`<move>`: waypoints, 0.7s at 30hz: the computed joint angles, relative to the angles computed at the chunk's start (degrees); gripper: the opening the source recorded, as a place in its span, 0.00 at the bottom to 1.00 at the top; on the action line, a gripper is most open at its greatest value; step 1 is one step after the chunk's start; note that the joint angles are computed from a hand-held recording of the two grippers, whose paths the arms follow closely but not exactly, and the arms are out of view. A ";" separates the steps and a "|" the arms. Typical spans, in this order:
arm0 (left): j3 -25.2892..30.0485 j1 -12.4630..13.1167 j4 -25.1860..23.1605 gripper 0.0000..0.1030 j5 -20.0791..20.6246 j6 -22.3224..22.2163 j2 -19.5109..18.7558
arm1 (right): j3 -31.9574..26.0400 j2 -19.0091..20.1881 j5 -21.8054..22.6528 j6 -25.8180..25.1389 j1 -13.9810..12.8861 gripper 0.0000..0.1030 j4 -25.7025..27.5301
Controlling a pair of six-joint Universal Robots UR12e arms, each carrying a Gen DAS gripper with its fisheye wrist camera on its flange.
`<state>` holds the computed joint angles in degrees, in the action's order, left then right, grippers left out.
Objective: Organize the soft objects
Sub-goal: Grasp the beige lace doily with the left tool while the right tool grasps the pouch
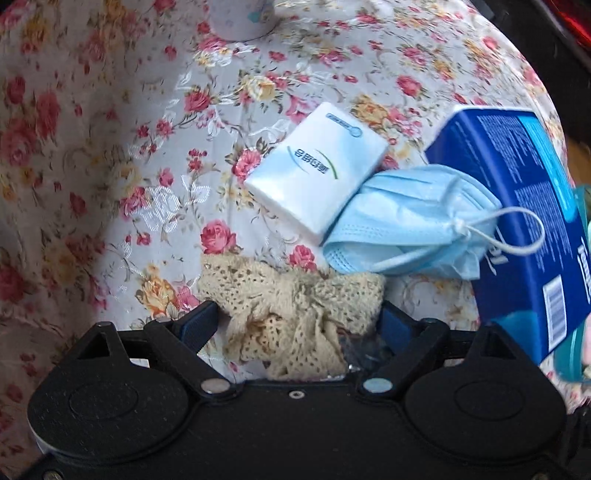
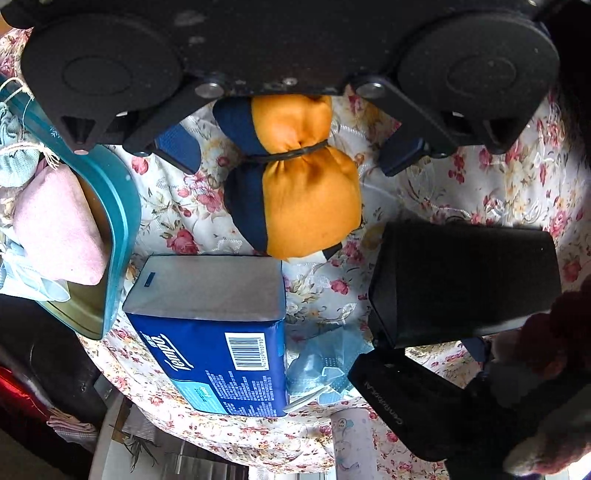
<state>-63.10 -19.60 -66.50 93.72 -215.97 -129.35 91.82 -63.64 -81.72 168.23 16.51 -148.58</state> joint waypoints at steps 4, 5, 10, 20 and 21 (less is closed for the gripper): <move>-1.16 -0.07 1.92 0.57 -0.35 -0.26 0.92 | -0.46 0.15 -0.12 -0.01 0.05 1.00 0.72; -1.71 -0.05 2.58 0.55 -0.58 -0.99 1.34 | -0.62 0.19 -0.09 -0.05 0.05 1.00 1.03; -3.67 -0.20 4.26 0.54 1.62 -4.04 3.31 | -1.98 0.60 -0.26 -0.11 0.12 1.00 3.48; -8.63 -1.77 9.92 0.54 10.30 -13.05 10.24 | -4.41 1.03 -0.21 -0.34 -0.02 1.00 8.83; -8.97 -2.28 9.96 0.54 11.88 -13.42 10.70 | -4.41 0.93 -0.34 -0.09 0.01 1.00 9.25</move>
